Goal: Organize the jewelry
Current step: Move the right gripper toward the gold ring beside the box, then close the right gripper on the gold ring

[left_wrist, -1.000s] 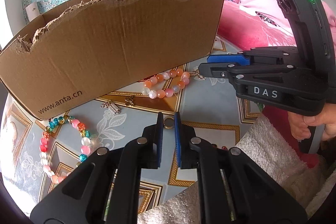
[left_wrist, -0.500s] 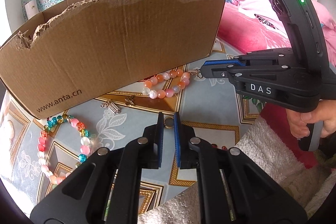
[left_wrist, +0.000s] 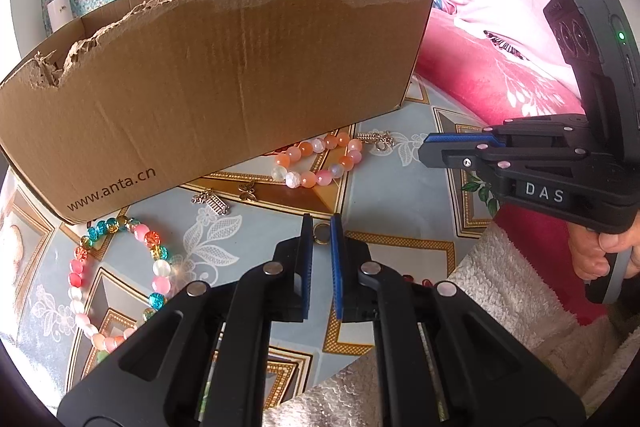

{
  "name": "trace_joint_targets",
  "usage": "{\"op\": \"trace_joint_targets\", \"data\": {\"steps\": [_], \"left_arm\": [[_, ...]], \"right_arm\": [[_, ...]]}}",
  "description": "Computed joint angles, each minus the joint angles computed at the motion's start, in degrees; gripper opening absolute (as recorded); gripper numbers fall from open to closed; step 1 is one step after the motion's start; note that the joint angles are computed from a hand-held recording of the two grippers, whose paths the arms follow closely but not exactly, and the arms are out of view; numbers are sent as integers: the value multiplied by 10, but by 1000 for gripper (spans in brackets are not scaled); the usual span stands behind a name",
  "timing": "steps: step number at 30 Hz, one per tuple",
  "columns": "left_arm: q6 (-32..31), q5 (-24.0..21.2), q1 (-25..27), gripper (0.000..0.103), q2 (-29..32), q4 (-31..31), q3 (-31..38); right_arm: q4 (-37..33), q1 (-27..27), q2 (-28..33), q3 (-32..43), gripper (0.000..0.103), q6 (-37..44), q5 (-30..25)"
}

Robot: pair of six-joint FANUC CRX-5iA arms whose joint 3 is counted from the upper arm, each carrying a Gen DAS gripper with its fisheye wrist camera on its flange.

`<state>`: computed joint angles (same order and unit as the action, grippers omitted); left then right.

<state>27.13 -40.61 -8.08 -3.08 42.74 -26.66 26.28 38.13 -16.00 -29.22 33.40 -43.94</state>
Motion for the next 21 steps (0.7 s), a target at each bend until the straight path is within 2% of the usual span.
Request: {"op": "trace_joint_targets", "data": {"steps": [4, 9, 16, 21], "left_arm": [[7, -1, -1, 8, 1, -10, 5], [12, -1, -3, 8, 3, -14, 8], [16, -1, -6, 8, 5, -21, 12], [16, 2, -7, 8, 5, -24, 11]], "right_arm": [[-12, -12, 6, 8, 15, 15, 12], [-16, 3, -6, 0, 22, 30, 18], [22, 10, -26, -28, 22, -21, 6], [33, 5, -18, -33, 22, -7, 20]]}}
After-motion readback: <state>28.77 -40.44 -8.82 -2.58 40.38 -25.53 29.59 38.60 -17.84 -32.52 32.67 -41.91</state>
